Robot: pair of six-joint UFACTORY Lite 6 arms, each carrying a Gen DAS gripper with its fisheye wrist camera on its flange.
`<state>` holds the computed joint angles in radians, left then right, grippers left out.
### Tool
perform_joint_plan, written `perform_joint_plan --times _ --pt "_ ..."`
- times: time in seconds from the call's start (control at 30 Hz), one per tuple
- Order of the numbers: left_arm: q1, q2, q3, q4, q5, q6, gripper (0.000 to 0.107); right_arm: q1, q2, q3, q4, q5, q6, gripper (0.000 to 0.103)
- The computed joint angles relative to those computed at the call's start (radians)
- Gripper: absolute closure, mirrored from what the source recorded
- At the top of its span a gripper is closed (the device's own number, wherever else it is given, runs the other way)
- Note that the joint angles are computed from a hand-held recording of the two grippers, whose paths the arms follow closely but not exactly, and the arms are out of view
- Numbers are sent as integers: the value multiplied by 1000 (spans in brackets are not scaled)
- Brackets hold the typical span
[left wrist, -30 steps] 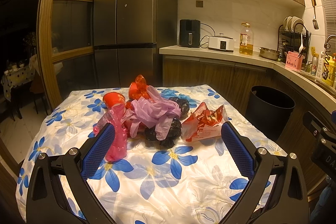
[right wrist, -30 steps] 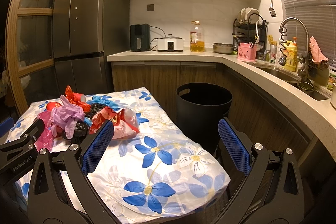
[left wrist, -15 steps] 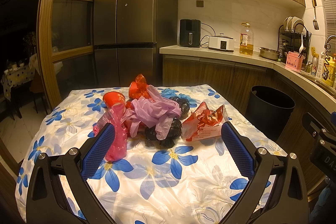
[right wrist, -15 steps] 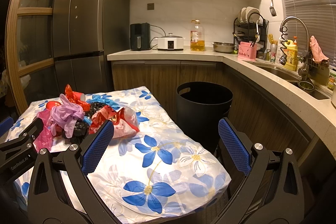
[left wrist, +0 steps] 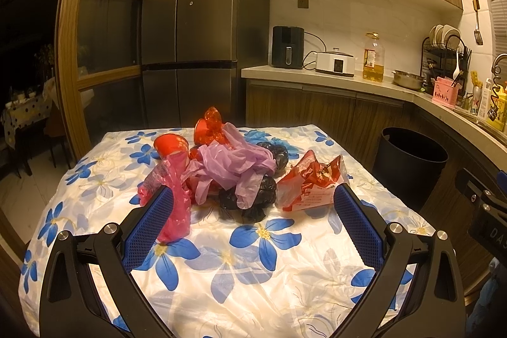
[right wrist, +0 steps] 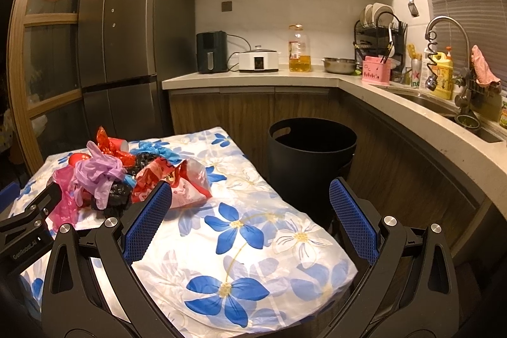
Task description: Collect trash
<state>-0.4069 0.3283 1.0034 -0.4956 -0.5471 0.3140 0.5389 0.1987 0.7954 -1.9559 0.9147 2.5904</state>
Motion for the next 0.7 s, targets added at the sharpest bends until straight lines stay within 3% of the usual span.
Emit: perform_joint_plan --times 0.33,0.47,0.57,0.7 --pt "81 120 46 112 -31 -121 9 -102 181 113 -231 -75 157 5" --pt "121 171 90 163 -28 -191 9 -135 298 252 -233 -155 117 5" --pt "142 202 117 181 -34 -216 9 -144 381 340 -257 -157 107 5" --pt "154 243 160 184 -36 -226 9 -159 474 452 -303 -177 125 13"
